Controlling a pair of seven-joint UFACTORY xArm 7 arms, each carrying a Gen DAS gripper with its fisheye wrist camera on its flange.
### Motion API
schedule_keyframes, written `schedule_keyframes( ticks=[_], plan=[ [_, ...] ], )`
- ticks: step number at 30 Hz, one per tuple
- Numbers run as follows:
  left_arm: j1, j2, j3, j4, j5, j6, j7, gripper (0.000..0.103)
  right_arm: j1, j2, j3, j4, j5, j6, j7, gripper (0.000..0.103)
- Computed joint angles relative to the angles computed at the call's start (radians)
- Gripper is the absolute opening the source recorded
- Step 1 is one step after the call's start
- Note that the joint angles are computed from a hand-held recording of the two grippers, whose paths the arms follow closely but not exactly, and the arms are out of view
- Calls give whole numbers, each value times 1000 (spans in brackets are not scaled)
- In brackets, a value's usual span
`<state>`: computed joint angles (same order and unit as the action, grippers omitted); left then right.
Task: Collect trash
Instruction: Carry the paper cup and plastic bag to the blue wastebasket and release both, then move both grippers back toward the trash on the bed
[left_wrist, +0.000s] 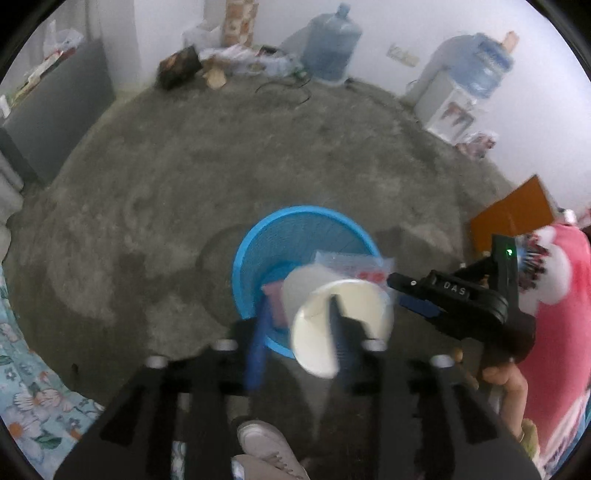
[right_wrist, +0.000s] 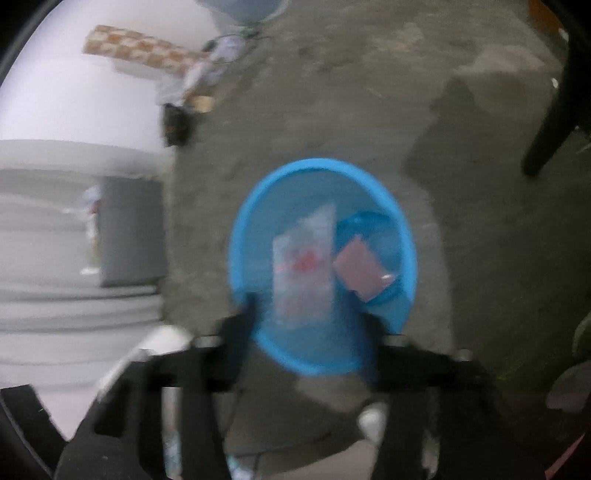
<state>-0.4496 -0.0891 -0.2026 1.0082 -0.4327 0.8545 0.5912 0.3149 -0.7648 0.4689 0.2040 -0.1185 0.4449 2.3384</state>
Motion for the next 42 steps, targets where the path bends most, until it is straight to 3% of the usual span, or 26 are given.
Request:
schedule_keyframes(
  ticks=[3, 6, 10, 13, 20, 26, 32, 36, 42],
  plan=[
    [1, 20, -6, -1, 38, -26, -38, 43, 50, 23, -37, -16, 47, 19, -11, 54],
    [2, -13, -1, -17, 23, -29, -27, 51, 48, 14, 4, -52, 61, -54, 63, 54],
    [-1, -92, 22, -58, -20, -75, 38, 59, 69, 0, -4, 10, 41, 45, 38, 56],
    [2, -149, 49, -59, -41, -34, 65, 60, 51, 5, 18, 70, 8, 104, 27, 57],
    [30, -349, 142, -84, -77, 52, 155, 75, 30, 81, 40, 353, -91, 372, -135, 68],
    [69, -526, 271, -99, -132, 181, 238, 86, -20, 262, 151, 731, -240, 706, -263, 85],
    [161, -637, 387, -91, -124, 329, 277, 96, 10, 510, 231, 1035, -428, 964, -335, 95],
    [235, -678, 442, -85, -107, 376, 278, 97, 74, 767, 311, 1304, -578, 1246, -349, 95],
    [323, -709, 526, -59, -79, 410, 302, 97, 294, 1040, 289, 1609, -814, 1516, -498, 95]
  ],
)
